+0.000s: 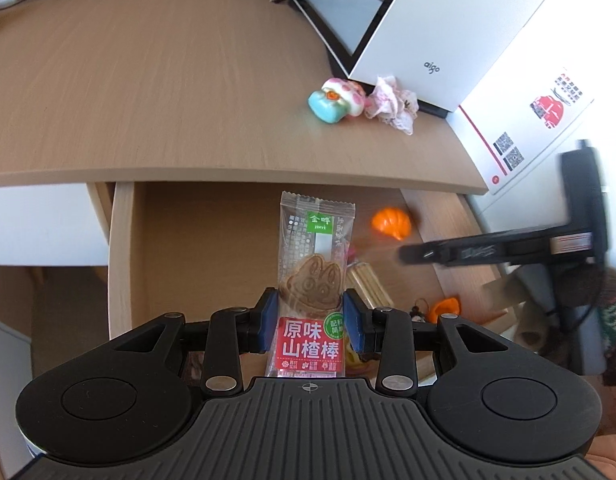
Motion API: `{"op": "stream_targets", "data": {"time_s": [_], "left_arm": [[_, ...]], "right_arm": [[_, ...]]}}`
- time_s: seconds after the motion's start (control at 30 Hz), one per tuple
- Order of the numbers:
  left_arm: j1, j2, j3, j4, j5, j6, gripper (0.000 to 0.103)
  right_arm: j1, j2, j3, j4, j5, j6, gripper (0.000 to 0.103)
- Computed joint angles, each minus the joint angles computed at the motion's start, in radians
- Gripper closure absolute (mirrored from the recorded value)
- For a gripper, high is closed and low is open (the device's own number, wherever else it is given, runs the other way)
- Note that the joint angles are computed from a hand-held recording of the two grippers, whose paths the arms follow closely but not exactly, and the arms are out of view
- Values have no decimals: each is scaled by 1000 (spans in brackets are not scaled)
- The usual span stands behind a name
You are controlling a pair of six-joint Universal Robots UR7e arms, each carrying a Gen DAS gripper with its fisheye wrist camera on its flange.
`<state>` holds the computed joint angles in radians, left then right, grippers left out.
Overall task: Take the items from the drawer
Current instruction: 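Raise both held snack packs out of the drawer, then lower both snack packs onto the desktop and open both grippers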
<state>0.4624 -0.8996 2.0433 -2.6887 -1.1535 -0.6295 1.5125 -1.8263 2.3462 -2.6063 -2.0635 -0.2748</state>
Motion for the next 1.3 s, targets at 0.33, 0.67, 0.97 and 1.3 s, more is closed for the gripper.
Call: {"op": "stream_targets", "data": {"time_s": [0.33, 0.67, 0.97, 1.3], "left_arm": [[-5, -28, 15, 35, 4, -25, 64], [-6, -50, -66, -66, 30, 118, 64], [102, 210, -346, -177, 141, 330, 63], [171, 363, -433, -169, 223, 392, 59]], "right_arm": [[20, 263, -41, 37, -194, -12, 71], [258, -101, 12, 9, -32, -13, 73], [283, 8, -118, -315, -110, -113, 73], [130, 43, -48, -407, 51, -195, 73]]}}
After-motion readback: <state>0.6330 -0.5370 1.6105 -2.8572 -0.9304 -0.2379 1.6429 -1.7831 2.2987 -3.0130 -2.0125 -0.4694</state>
